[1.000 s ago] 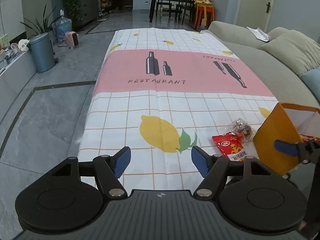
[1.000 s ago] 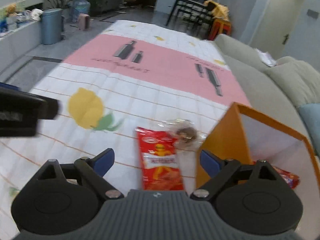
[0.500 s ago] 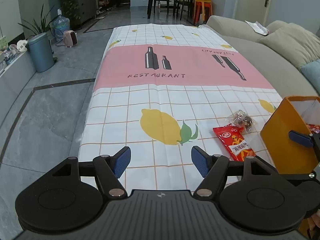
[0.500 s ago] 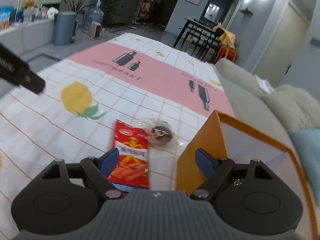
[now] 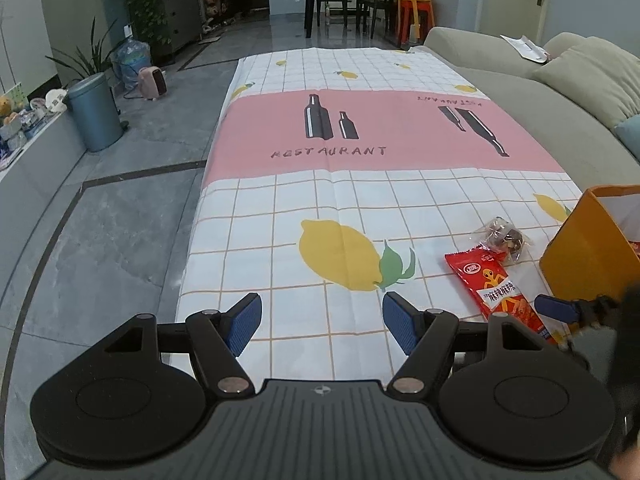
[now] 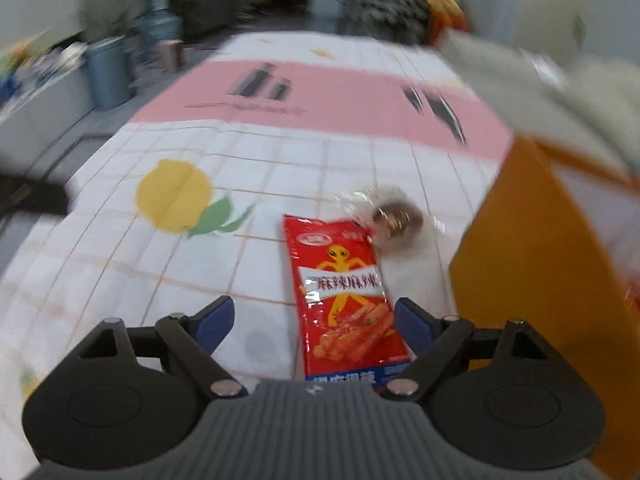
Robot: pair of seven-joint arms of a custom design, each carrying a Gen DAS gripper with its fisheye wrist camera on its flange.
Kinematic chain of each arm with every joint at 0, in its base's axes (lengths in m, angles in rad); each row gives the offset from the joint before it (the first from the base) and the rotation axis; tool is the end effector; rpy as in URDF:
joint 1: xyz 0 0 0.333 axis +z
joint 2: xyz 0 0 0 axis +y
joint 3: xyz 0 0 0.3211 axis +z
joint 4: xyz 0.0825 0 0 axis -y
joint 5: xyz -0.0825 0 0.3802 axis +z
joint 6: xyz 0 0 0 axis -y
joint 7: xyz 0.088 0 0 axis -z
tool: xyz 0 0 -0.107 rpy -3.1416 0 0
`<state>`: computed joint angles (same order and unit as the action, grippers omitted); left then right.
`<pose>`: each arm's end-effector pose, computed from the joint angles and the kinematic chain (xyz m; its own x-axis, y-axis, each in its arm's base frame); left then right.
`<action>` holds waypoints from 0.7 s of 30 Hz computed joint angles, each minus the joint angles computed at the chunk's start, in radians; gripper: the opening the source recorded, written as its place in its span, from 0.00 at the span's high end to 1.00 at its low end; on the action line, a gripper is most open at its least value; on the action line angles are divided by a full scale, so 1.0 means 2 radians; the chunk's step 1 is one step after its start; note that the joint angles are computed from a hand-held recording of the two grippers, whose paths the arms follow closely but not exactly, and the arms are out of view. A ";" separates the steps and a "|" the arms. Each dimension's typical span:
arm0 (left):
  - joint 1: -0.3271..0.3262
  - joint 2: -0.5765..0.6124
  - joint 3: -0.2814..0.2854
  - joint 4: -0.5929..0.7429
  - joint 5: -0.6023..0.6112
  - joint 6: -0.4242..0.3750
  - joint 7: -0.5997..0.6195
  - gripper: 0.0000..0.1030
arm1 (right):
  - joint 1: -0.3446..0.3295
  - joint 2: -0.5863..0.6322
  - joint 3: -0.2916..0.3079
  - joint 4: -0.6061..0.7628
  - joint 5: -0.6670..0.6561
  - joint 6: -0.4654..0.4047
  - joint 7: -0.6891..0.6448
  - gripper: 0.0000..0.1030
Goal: Organize snacks
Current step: 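Move both grippers back over the cloth toward the remaining snacks, then grasp the red spicy-strip bag with the right gripper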
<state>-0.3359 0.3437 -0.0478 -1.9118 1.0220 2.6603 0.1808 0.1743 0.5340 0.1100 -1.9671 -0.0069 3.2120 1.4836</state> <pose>0.5917 -0.2627 0.3573 0.1927 -0.9804 -0.0408 -0.7454 -0.1192 -0.6559 0.6397 0.1796 0.2901 0.3339 -0.9426 0.0054 -0.7103 -0.2554 -0.6559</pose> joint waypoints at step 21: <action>0.025 0.028 -0.021 0.021 -0.089 0.088 0.104 0.20 | -0.028 -0.001 0.021 -0.024 -0.003 0.029 0.042 0.52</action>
<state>-0.2866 0.3998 -0.0896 -1.8689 0.8445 2.8355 0.3887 0.1181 0.5322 0.1512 -2.0145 -0.0133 3.2690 1.5682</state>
